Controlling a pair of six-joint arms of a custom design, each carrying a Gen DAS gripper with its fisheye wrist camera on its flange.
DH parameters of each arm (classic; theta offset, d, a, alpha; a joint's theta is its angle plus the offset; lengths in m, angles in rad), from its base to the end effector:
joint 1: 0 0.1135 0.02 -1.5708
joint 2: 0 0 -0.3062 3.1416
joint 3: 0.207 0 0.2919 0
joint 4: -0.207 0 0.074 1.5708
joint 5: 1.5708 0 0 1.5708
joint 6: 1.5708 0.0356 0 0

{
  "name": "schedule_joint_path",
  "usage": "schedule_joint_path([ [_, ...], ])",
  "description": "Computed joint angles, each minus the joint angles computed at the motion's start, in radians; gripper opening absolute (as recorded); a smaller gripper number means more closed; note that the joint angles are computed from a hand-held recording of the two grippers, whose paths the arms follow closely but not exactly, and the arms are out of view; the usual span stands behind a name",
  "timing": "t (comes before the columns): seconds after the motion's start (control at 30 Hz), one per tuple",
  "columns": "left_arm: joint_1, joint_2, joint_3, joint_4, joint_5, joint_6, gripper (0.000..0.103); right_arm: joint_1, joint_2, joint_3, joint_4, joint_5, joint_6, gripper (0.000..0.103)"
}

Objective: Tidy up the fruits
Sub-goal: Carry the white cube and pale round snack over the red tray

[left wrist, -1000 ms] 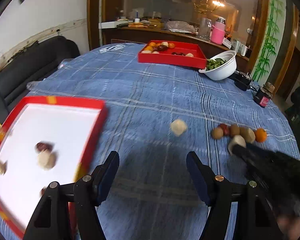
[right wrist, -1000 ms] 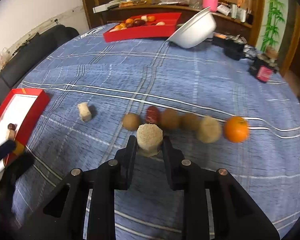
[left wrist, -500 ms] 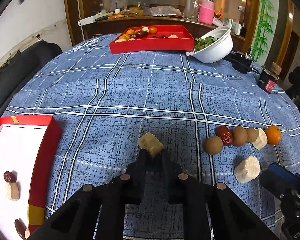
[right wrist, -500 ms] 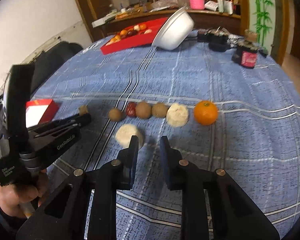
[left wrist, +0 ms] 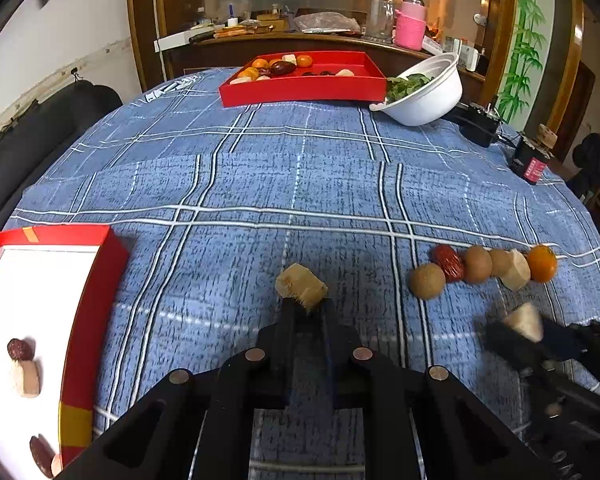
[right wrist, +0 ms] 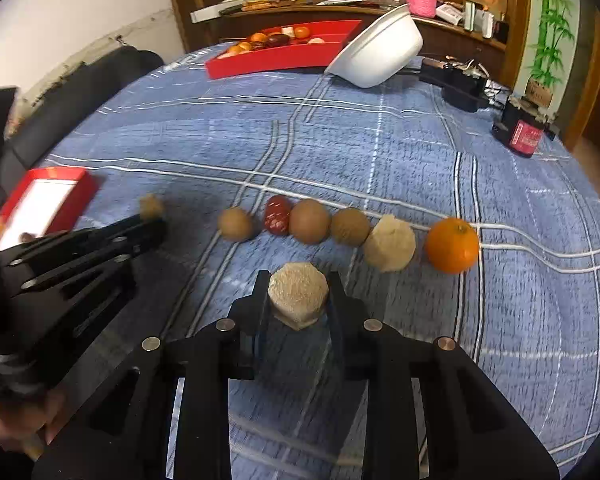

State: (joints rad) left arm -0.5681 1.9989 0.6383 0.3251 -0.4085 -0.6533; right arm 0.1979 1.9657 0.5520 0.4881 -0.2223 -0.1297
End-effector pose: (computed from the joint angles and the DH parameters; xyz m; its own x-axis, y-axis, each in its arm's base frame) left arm 0.2772 -0.1601 0.0335 -0.7720 -0.1690 -0.6127 -0.1842 0.9821 -0.0387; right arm 0.2996 0.0681 0.0365 -0.7352 -0.2761 -0.6191 -0.4204 0.9022 0.0969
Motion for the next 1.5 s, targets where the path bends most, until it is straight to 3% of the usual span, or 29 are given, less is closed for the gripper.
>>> schedule_joint_path([
  [0.4,-0.312,-0.196,-0.189,0.044,-0.078,-0.14,0.011,-0.229,-0.238,-0.289,0.129,-0.177,-0.045,0.025],
  [0.6,-0.494,-0.261,-0.248,0.055,-0.158,-0.222,0.011,-0.266,-0.254,-0.37,0.169,-0.215,-0.088,0.025],
  [0.83,-0.645,-0.284,-0.254,-0.048,-0.267,-0.349,0.011,-0.274,-0.288,-0.445,0.225,-0.25,-0.098,0.025],
  [1.1,-0.704,-0.271,-0.23,-0.234,-0.33,-0.538,0.011,-0.219,-0.211,-0.492,0.368,-0.238,-0.089,0.025],
  [1.5,-0.821,-0.367,-0.29,-0.314,-0.411,-0.687,0.011,-0.224,-0.187,-0.517,0.432,-0.269,-0.096,0.025],
])
